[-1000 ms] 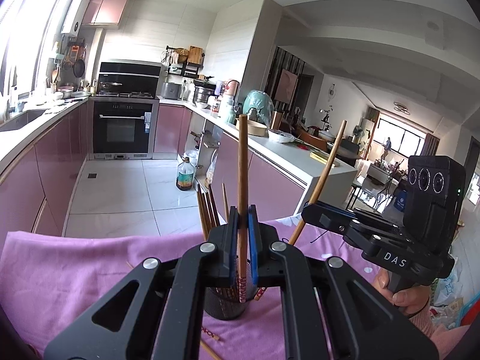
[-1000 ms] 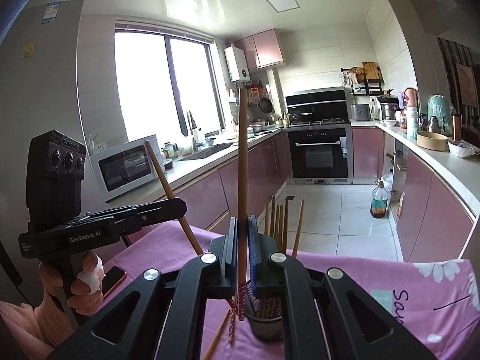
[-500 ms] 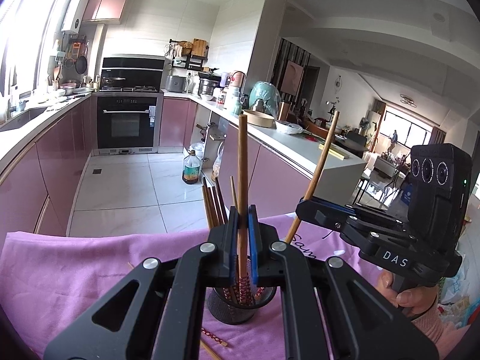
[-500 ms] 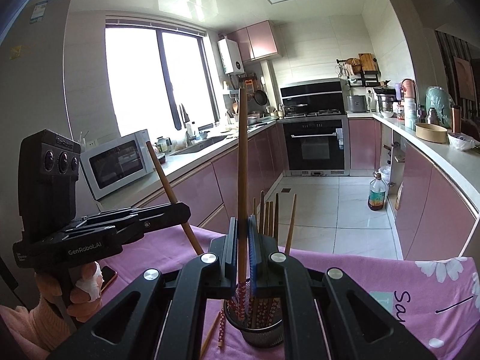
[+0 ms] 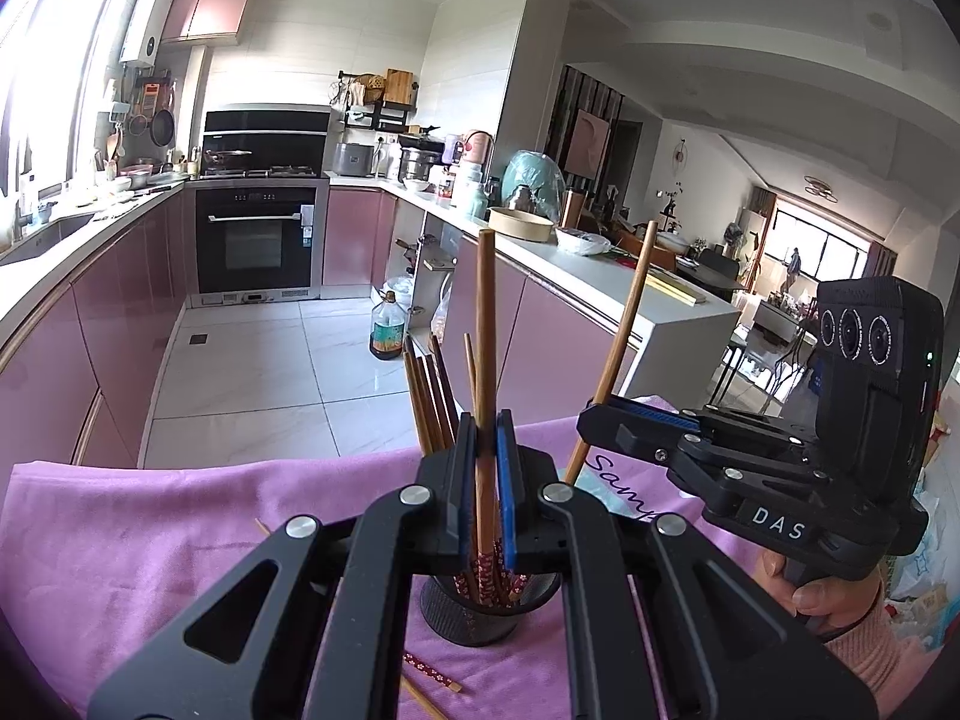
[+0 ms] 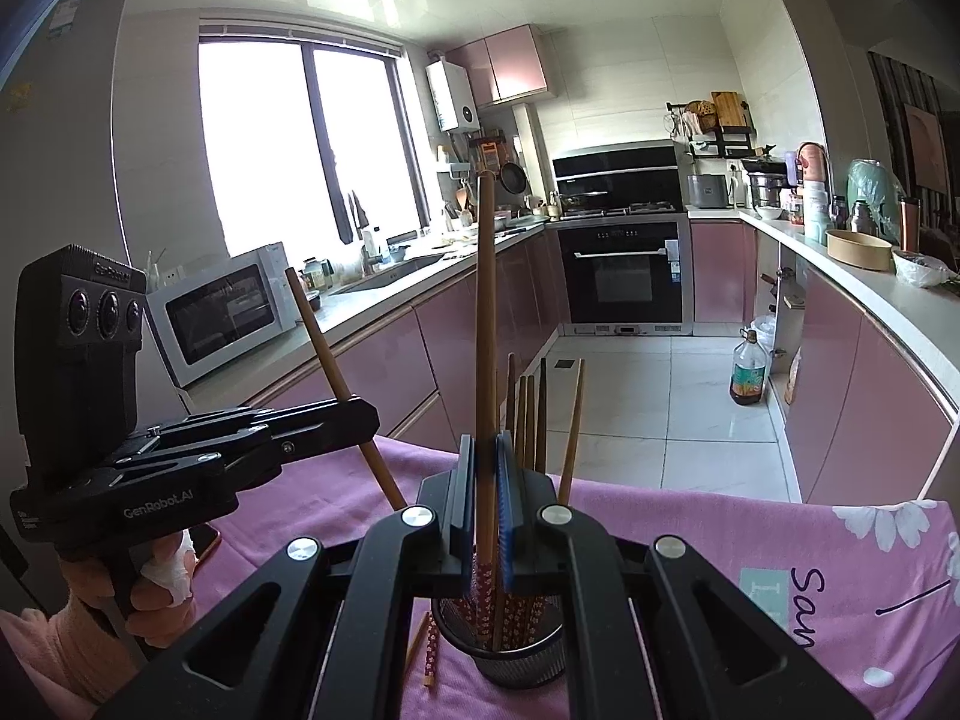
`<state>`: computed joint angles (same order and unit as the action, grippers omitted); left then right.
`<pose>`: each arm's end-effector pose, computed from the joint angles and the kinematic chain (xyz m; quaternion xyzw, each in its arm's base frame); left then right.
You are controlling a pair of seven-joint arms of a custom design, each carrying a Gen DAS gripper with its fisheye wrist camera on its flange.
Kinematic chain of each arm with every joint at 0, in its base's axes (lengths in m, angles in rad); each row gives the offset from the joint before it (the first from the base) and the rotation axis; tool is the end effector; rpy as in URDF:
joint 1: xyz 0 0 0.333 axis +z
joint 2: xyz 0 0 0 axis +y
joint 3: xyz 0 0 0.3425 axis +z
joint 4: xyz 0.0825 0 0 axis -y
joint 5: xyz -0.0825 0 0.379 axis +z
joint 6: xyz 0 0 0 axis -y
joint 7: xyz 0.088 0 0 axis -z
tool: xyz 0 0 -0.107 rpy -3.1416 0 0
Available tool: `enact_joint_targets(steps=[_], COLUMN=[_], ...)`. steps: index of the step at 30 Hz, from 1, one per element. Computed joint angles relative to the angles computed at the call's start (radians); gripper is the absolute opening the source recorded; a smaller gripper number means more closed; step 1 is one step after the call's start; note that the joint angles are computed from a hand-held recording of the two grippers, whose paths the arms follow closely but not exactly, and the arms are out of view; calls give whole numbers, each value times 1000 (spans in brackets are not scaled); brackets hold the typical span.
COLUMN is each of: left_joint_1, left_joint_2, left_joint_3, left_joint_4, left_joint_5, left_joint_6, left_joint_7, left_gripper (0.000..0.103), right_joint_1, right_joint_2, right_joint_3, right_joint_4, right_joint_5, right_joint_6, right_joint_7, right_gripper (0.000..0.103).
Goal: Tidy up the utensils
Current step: 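Lower both held chopsticks into the black mesh cup, then open both tools to release the chopsticks into the cup and withdraw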
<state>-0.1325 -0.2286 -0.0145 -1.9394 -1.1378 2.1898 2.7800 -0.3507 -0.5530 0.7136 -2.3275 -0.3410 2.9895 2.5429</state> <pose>0.5094 -0.1095 0.6803 -0.2860 0.7932 -0.5333 0.0683 0.3936 0.2564 0.6349 -0.5421 0.6381 -0.3272 0.4382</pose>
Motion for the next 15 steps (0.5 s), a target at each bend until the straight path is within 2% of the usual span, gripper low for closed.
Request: enact_joint_targets(steps=[15], left_joint_1=[19], left_joint_2=[21], left_joint_3=[-4], left_joint_4=[17], left_joint_5=[43], left_joint_6=[-33], left_joint_7=[-15], left_gripper=[7], right_joint_1=[24], right_joint_2=[32], right_joint_3=[-15], right_joint_4=[-6], right_joint_5=[-24], right_joint_6=[-23], right_joint_7=[24], right_gripper=[5])
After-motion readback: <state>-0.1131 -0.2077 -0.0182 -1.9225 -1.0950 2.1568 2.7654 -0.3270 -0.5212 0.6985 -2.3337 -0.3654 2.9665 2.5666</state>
